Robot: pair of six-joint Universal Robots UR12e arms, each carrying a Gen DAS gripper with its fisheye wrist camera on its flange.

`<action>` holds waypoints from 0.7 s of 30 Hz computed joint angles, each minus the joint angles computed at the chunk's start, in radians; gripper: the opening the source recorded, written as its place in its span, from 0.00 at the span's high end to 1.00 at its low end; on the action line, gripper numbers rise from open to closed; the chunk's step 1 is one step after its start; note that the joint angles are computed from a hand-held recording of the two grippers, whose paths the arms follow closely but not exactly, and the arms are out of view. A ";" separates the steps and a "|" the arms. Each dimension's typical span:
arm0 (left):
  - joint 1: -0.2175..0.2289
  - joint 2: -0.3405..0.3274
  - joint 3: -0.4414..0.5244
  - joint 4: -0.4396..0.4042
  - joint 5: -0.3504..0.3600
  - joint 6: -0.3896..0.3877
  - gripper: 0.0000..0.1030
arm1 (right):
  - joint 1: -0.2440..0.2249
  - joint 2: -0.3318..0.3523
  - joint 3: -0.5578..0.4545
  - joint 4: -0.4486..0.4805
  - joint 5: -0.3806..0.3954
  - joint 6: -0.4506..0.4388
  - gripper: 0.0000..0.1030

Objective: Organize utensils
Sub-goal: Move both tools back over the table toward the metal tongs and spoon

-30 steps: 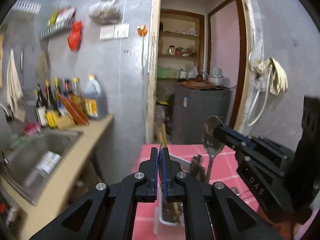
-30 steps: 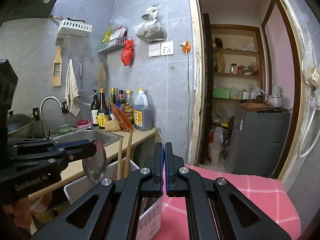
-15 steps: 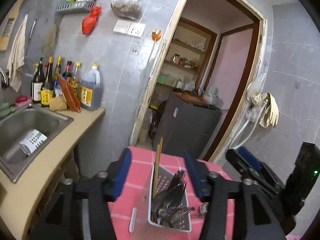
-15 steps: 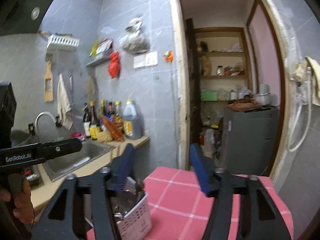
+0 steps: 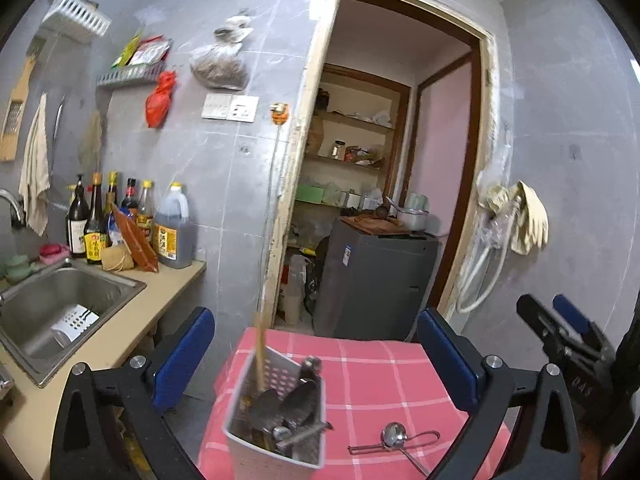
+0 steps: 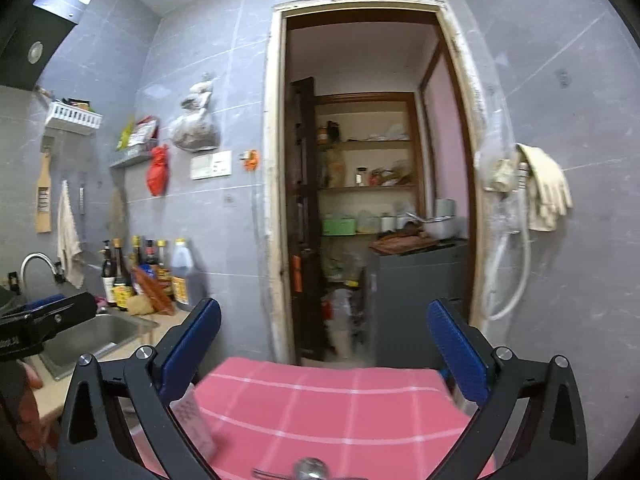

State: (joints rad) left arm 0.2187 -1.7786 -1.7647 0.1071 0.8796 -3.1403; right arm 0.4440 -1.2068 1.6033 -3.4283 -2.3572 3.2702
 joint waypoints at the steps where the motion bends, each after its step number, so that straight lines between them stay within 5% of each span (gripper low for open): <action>1: -0.006 0.007 -0.013 0.008 0.003 0.011 0.01 | -0.001 -0.009 0.015 0.001 -0.009 0.005 0.01; 13: -0.078 0.052 -0.121 0.025 0.031 0.078 0.01 | -0.034 -0.121 0.189 0.108 -0.053 0.145 0.01; 21: -0.126 0.057 -0.152 -0.109 0.083 0.184 0.01 | -0.104 -0.174 0.310 0.213 0.143 0.307 0.01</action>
State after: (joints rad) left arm 0.0925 -1.7216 -1.9165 -0.0020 0.9626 -2.9564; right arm 0.3403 -1.3806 1.9129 -3.2150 -2.2139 3.5777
